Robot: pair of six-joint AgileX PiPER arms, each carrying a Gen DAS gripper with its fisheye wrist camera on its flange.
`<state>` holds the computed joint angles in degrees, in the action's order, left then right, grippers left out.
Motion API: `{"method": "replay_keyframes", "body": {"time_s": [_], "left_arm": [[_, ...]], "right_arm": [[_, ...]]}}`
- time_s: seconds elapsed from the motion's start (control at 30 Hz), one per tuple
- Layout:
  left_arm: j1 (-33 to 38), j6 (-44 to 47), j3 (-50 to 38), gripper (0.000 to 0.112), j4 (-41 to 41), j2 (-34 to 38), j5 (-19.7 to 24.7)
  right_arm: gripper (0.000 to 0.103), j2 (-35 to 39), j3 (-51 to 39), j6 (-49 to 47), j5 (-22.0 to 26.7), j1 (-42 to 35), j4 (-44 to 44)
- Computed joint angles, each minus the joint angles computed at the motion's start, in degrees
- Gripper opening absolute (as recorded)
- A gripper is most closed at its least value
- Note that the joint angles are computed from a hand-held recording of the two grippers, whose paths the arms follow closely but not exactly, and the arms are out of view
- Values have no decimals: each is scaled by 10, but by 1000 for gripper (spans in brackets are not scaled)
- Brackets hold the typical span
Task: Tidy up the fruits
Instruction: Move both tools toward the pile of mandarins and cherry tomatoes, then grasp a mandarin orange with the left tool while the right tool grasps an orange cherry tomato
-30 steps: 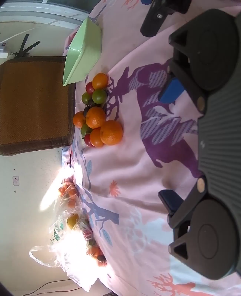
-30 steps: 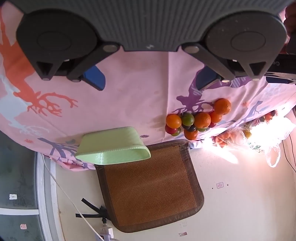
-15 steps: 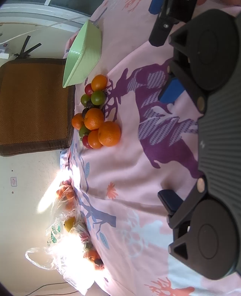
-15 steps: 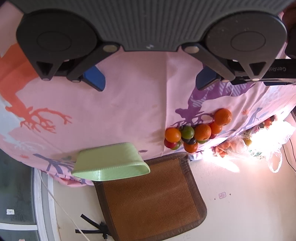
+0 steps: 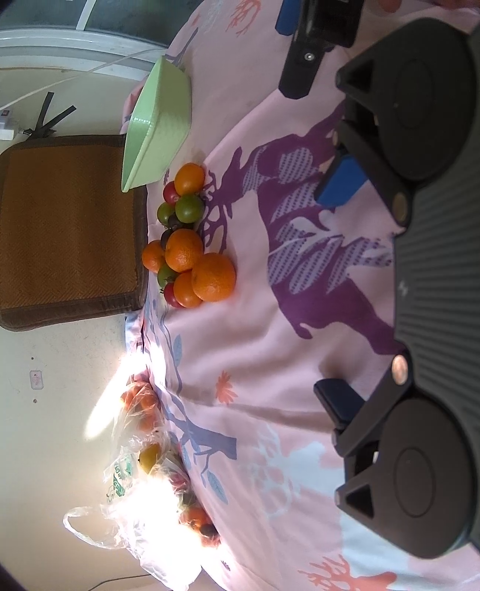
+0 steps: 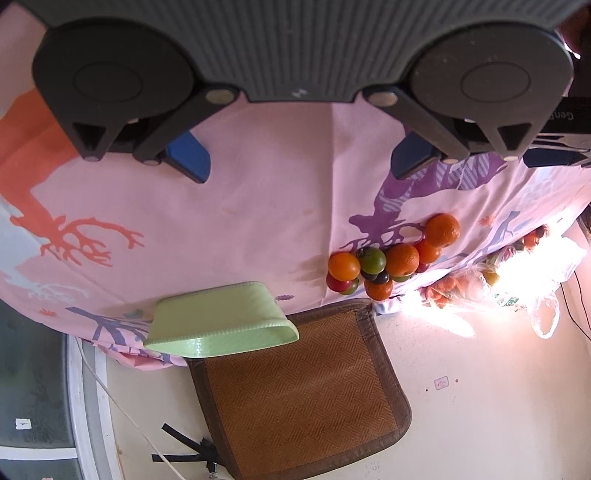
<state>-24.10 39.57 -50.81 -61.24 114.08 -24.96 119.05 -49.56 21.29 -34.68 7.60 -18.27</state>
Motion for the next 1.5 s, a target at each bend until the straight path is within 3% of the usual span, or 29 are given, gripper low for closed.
{"method": "replay_keyframes", "body": {"time_s": [0.47, 0.57, 0.63, 0.73, 0.8, 0.93, 1.07, 1.2, 1.3, 1.5], "left_arm": [[0, -22, 12, 103, 22, -6, 0], [11, -57, 27, 103, 85, -16, 11], [9, -79, 45, 103, 119, -21, -18], [-15, -44, 67, 103, 88, -22, -119], [-12, -29, 70, 103, 92, -28, -150], [38, -55, 45, 103, 152, -40, -100], [79, -134, 6, 103, 241, -31, -49], [87, -150, -52, 101, 292, -3, -9], [80, -93, -105, 88, 255, 34, 21], [89, -90, -154, 70, 245, 76, 82]], "right_arm": [[103, -1, 5, -14, -6, 1, 7], [103, -2, 5, -13, -7, 1, 5], [103, -2, 5, -13, -6, 0, 2], [103, -2, 3, -9, -15, -3, -20], [103, -3, 0, -14, -27, -5, -34], [97, 0, -27, 2, -27, -9, -91], [69, 14, -98, 108, 24, -16, -223], [60, 46, -186, 220, 68, -17, -336], [58, 73, -251, 234, 104, -8, -363], [50, 127, -369, 394, 139, -5, -563]]}}
